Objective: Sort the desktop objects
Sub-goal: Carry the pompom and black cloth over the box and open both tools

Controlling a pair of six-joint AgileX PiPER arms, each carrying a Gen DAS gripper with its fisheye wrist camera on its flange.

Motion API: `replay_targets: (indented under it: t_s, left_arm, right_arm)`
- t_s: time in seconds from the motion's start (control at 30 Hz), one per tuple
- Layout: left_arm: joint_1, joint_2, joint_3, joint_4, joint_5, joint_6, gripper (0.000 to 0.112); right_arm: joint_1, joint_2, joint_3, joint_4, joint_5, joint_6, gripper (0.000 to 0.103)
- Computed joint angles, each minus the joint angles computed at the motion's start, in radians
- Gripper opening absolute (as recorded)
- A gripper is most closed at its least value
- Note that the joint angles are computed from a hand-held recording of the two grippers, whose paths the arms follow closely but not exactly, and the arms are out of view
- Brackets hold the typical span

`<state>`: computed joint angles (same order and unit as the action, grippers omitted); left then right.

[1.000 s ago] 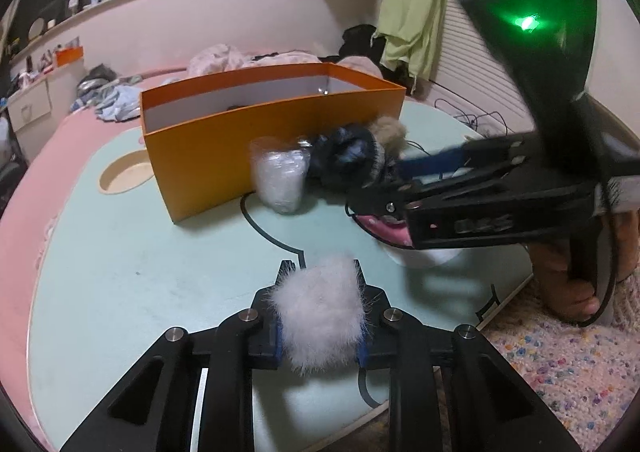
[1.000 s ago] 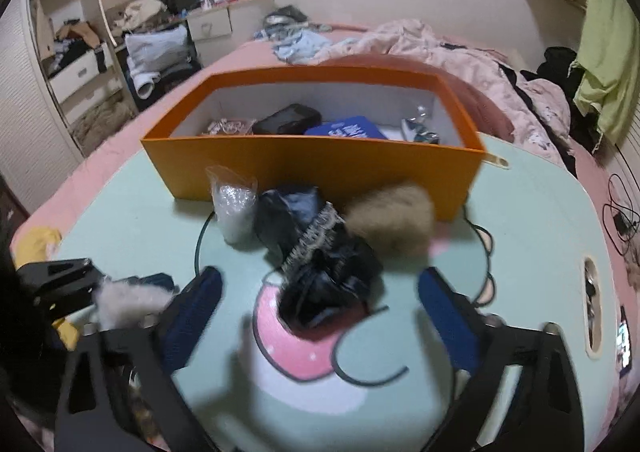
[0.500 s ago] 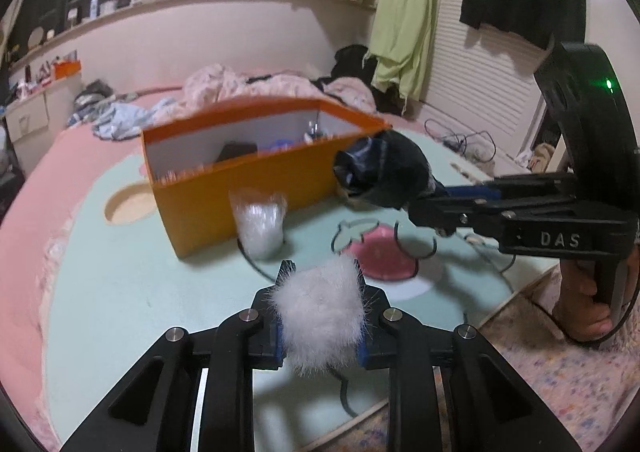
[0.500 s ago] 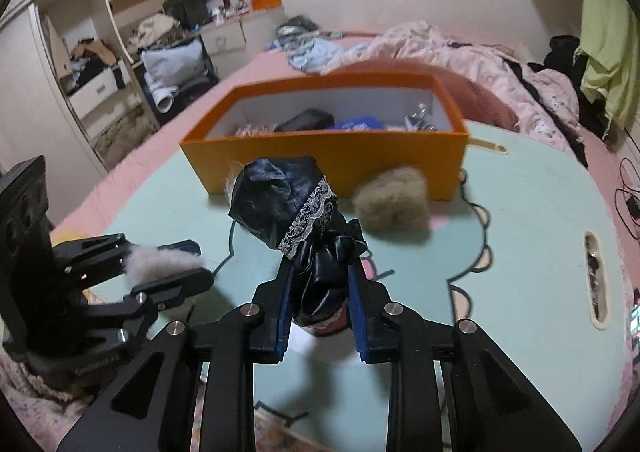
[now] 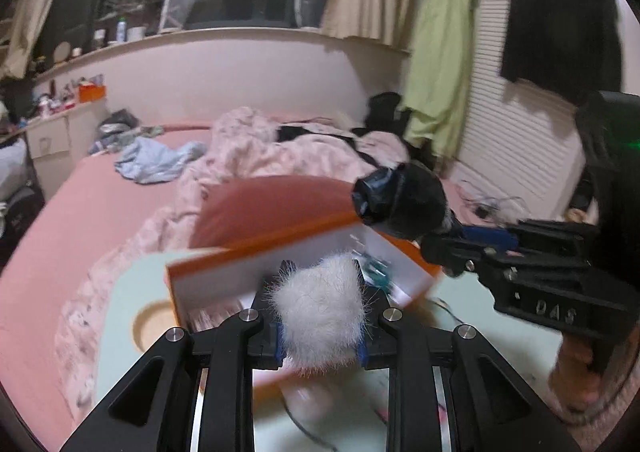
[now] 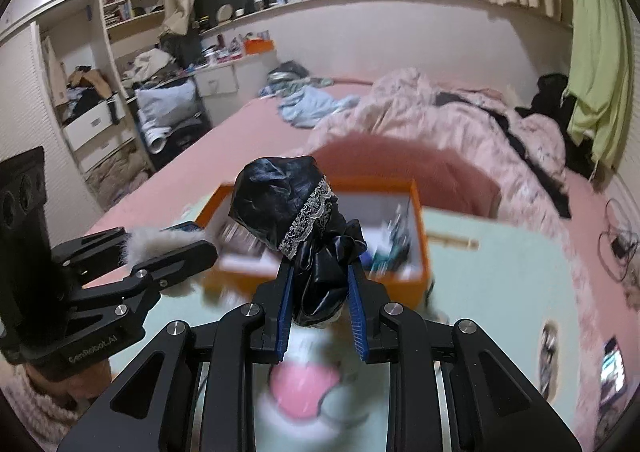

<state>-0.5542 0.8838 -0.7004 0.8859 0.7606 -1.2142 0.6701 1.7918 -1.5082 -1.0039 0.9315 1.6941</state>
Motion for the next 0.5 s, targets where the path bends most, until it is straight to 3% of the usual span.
replay_targets:
  t_s: [0.07, 0.17, 0.23, 0.3, 0.5]
  left_arm:
    - [0.063, 0.057, -0.006, 0.042, -0.031, -0.019, 0.024]
    - [0.171, 0.111, -0.011, -0.054, -0.121, 0.054, 0.031]
    - [0.220, 0.113, 0.007, -0.116, -0.175, 0.079, 0.057]
    - [0.224, 0.085, 0.041, -0.090, -0.184, 0.023, 0.067]
    - [0.094, -0.022, 0.078, -0.006, -0.047, -0.083, 0.083]
  right_arm:
    - [-0.056, 0.031, -0.034, 0.031, -0.036, -0.035, 0.026]
    - [-0.134, 0.070, -0.064, 0.114, -0.137, -0.085, 0.028]
    - [-0.154, 0.102, -0.090, 0.139, -0.127, -0.103, 0.036]
    - [-0.153, 0.158, -0.162, 0.171, -0.035, -0.129, 0.052]
    - [-0.086, 0.099, -0.045, 0.056, -0.014, 0.035, 0.069]
